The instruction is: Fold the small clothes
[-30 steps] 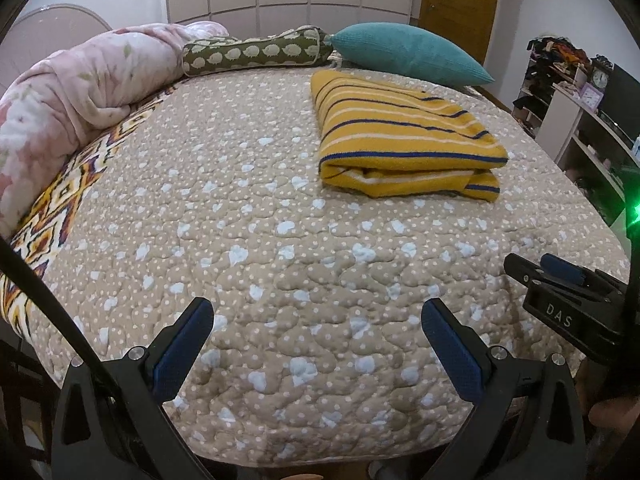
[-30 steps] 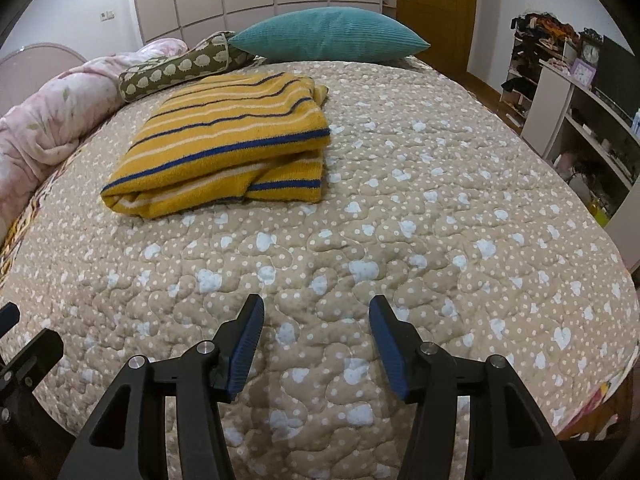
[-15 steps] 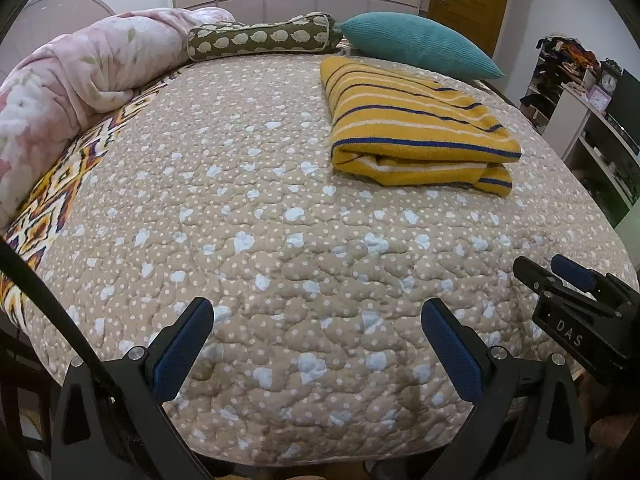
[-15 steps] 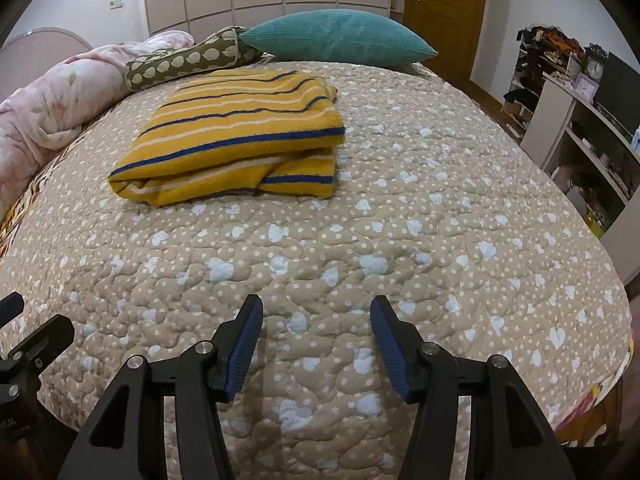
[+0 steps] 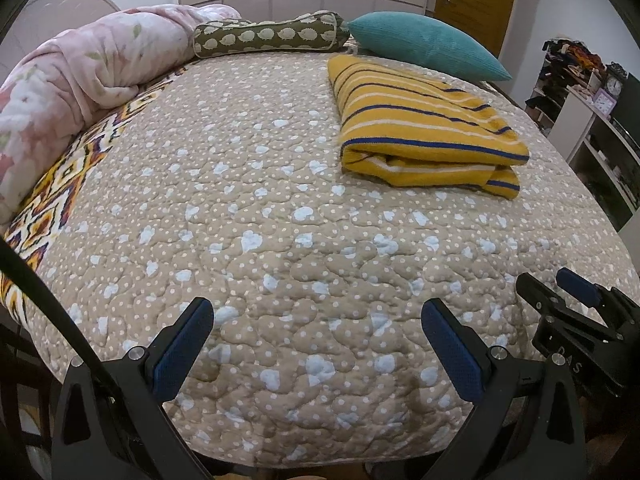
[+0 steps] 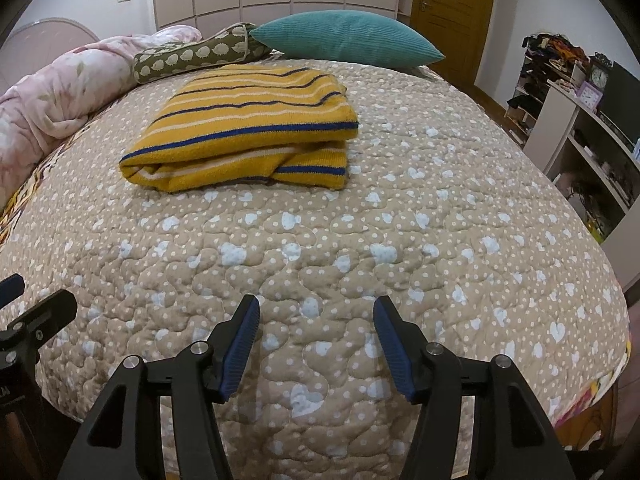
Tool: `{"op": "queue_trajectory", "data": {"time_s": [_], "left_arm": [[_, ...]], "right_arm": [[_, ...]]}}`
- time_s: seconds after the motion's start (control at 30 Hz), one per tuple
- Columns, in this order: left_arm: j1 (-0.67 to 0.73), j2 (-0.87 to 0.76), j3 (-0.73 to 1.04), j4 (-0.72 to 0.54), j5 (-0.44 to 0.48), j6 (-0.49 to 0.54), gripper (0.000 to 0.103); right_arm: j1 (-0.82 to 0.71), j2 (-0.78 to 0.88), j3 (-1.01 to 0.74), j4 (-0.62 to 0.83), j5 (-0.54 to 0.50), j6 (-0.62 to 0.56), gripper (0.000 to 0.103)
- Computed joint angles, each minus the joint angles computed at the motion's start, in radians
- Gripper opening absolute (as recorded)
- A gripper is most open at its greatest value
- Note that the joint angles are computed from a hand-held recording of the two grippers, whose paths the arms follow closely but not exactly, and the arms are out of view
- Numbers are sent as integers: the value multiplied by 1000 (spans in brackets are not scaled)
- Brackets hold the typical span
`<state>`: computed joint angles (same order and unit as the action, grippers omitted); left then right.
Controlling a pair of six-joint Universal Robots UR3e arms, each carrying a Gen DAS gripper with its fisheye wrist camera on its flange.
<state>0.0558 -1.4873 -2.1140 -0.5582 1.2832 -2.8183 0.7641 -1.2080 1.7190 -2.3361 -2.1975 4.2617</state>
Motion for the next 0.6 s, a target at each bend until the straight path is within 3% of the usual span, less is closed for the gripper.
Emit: {"op": "queue_trajectory", "data": {"time_s": [0.6], "left_arm": [[39, -58, 38, -51, -23, -17, 103]], "right_arm": [[49, 63, -80, 18, -3, -11, 66]]}}
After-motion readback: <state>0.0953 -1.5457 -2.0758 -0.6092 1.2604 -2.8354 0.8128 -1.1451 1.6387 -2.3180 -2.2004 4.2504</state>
